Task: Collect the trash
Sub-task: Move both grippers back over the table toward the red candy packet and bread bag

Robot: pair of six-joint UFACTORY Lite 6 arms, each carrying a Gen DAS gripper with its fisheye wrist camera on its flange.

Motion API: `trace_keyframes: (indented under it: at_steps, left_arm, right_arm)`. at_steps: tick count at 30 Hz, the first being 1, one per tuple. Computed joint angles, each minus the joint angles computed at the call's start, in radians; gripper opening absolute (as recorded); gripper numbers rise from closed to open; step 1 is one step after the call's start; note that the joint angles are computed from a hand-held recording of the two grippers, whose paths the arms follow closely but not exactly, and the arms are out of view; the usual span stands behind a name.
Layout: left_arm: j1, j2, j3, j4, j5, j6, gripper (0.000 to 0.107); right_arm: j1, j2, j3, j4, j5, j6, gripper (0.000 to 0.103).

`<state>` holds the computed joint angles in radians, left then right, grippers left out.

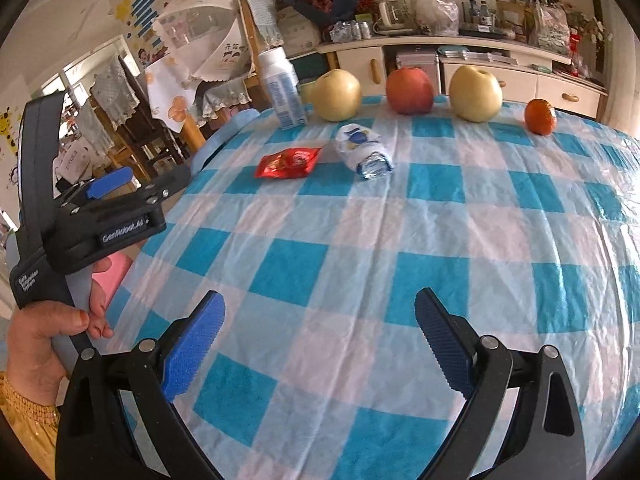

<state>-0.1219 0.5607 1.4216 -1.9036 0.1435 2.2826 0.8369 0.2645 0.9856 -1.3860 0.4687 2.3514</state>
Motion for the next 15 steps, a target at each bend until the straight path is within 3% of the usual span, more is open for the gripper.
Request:
trace_keyframes:
  at_steps: [6, 15]
  left_arm:
    - [-0.022, 0.053, 0.065, 0.267, 0.029, -0.231, 0.095]
    - [-0.047, 0.274, 0.354, 0.861, 0.139, -0.87, 0.095]
  right_arm:
    - [-0.055, -0.04, -0.051, -0.055, -0.021, 0.019, 0.095]
    - [-0.203, 0.007, -0.06, -0.266, -0.106, 0.167, 0.095]
